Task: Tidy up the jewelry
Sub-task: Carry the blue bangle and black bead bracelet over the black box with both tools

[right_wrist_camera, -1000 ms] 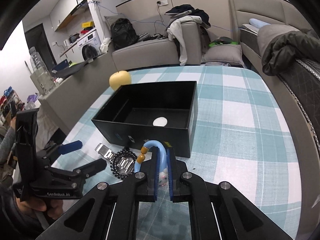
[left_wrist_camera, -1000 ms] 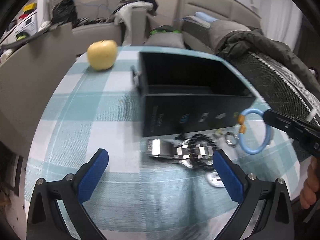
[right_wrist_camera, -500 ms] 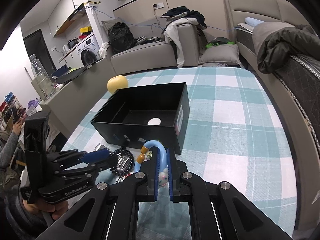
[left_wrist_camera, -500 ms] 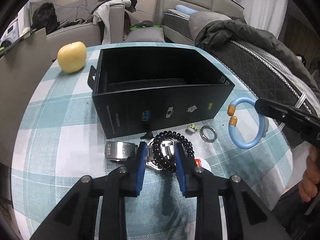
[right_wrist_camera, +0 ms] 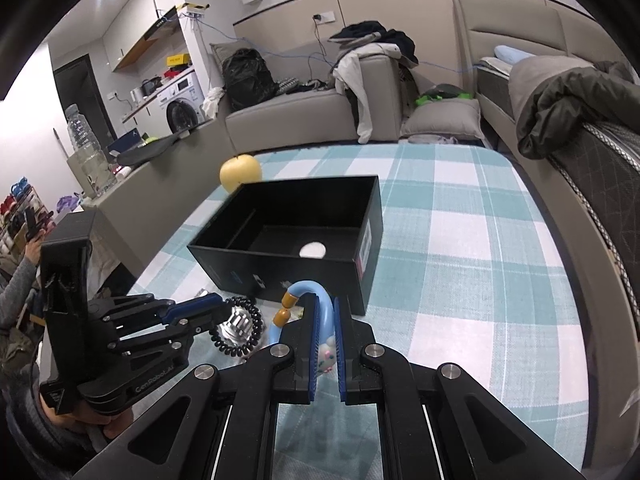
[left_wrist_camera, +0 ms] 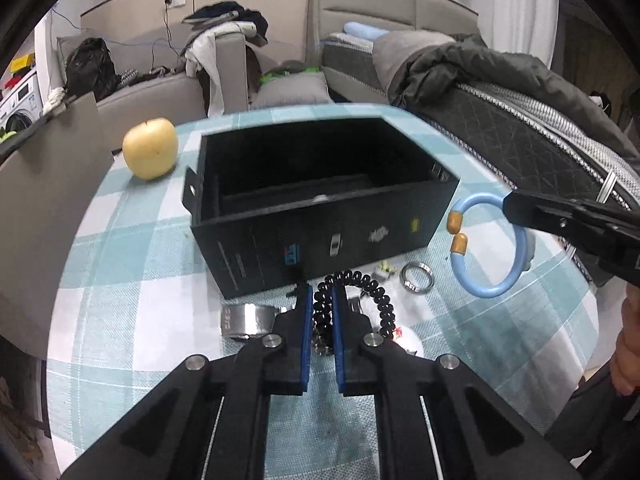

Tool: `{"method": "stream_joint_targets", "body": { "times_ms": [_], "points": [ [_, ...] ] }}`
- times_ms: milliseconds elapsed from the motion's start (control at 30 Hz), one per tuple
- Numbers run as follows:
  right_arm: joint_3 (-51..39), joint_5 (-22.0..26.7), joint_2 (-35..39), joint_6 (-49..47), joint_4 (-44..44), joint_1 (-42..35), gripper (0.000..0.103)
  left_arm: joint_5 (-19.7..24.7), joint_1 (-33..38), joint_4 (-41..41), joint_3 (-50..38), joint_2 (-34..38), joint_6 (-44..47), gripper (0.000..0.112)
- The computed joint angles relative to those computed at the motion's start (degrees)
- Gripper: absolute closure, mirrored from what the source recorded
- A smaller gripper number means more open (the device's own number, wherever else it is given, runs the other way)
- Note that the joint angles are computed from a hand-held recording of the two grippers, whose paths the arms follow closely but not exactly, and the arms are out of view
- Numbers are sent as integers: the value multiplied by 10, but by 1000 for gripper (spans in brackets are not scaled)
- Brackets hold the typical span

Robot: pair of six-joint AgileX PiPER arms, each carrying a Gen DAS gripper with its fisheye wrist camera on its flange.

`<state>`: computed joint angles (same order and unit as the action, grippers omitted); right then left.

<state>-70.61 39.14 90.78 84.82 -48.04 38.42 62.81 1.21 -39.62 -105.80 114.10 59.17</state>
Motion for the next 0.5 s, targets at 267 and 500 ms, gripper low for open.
{"method": "stream_joint_targets", "body": {
  "times_ms": [267,500],
  "points": [
    [-4,8,-15,35,-70,23,97,5,18,-60,-16,-16,11,108],
    [-67,8,-8,-36,-63,8,97,9,23,-85,-78,-11,-14,108]
  ]
}}
